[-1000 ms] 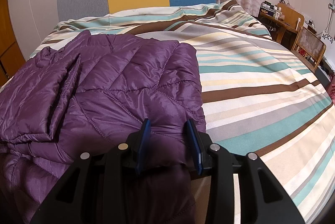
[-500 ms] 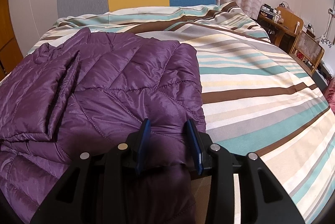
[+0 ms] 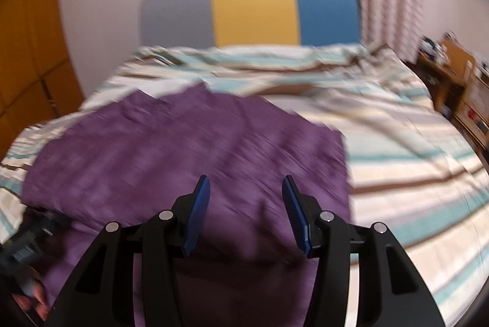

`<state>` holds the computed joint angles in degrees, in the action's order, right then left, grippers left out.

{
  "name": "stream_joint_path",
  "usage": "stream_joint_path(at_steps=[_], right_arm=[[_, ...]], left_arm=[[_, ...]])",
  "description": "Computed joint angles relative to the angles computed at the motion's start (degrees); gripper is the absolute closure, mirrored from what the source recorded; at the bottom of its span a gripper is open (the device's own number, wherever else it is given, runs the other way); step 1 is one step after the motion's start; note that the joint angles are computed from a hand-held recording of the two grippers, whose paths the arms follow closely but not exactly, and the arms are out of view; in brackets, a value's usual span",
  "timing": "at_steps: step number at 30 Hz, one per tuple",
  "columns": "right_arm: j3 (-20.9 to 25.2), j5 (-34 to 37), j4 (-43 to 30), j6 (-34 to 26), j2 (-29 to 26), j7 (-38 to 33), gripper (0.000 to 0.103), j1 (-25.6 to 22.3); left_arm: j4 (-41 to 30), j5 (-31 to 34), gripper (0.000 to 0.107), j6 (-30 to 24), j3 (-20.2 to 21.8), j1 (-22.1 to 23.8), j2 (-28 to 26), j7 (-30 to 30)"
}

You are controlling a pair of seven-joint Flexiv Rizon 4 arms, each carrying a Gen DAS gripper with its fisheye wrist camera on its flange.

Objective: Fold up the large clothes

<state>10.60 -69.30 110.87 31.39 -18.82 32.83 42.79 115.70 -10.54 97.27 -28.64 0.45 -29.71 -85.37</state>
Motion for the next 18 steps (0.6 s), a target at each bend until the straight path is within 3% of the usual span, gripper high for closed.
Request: stream_joint_path(at_steps=[3,6,8,14,18], right_arm=[[-1.4,-2.2,-3.9,3.8,-3.1,-3.8,0.058,-0.7],[-2.6,0.1,-6.4,7.3,-6.0,-7.2,0.066,-1.4],[-3.3,2.1,-6.5,9.3,-7.2,-6.8,0.066,-1.8],[-4.6,6.8,-6.7,8.9,-9.6,-8.4,0.065,-0.5],[-5.2,7.5,-6.8,7.4,-9.8,-9.7,0.064,0.5]], left_arm=[[0.0,0.1,0.007,0.1,-0.6,0.6,-0.2,0.0],[0.0,0.2,0.007,0.1,-0.5,0.5,-0.1,-0.1],[0.1,0.3,0.007,0.1,-0.5,0.6,-0.1,-0.1],[0.1,0.4,0.007,0.1,-0.1,0.2,-0.1,-0.2],[1.9,0.8,0.007,2.1,-3.8,3.8,0.7,-1.4]])
